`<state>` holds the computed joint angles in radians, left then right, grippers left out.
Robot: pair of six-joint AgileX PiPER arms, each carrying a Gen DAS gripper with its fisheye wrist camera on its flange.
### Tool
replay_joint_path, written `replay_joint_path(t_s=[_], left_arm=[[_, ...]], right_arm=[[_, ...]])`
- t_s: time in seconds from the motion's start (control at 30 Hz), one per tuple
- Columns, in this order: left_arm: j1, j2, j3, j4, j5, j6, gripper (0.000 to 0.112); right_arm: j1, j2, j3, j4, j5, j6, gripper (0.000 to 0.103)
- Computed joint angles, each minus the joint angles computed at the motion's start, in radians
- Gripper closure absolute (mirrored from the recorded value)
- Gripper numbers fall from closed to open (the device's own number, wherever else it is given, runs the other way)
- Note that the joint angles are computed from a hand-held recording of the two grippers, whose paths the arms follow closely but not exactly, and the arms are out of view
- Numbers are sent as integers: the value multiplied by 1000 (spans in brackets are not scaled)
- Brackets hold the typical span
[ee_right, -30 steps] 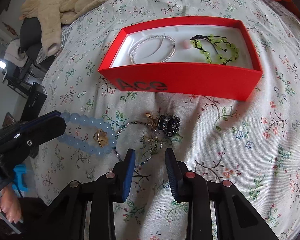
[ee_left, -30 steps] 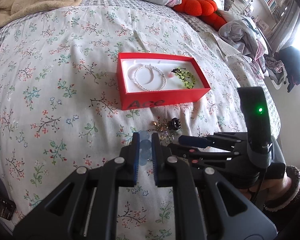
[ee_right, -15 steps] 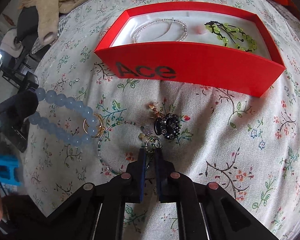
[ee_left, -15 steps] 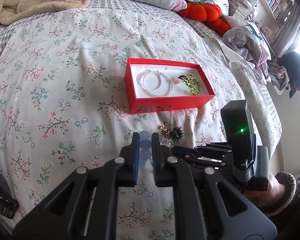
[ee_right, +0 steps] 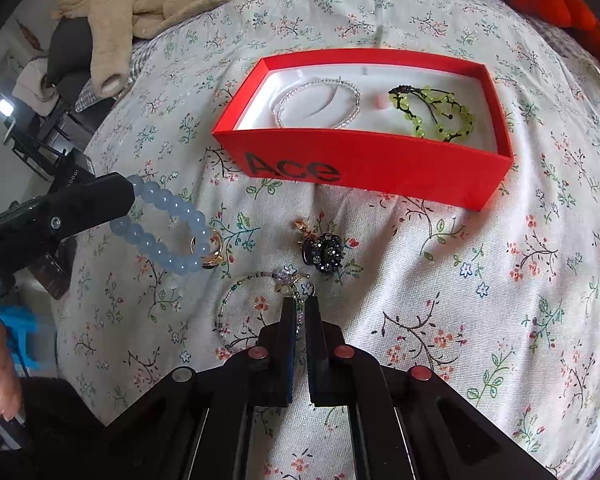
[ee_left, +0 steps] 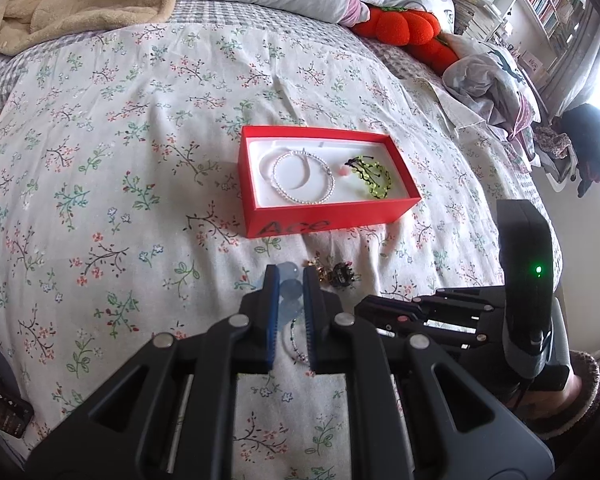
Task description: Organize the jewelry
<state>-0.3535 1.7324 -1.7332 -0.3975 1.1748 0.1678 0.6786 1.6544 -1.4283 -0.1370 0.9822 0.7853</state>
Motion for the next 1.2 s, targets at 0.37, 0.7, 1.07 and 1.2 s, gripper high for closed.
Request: replay_joint_path(t_s=[0.37,0.7,1.07,1.2], left_arm=[[-25,15,-19,22,0,-24,99],[-21,14,-9,29,4,-21,99],[-8,8,-26,12,4,-22,99],[-10,8,-29,13,2,-28,99]], right_arm=[[-43,26,39,154,-63,-56,47],[-2,83,18,89,-48,-69,95],[19,-2,18,51,-50,-56,100],[39,4,0,-5,-23,-1,96]])
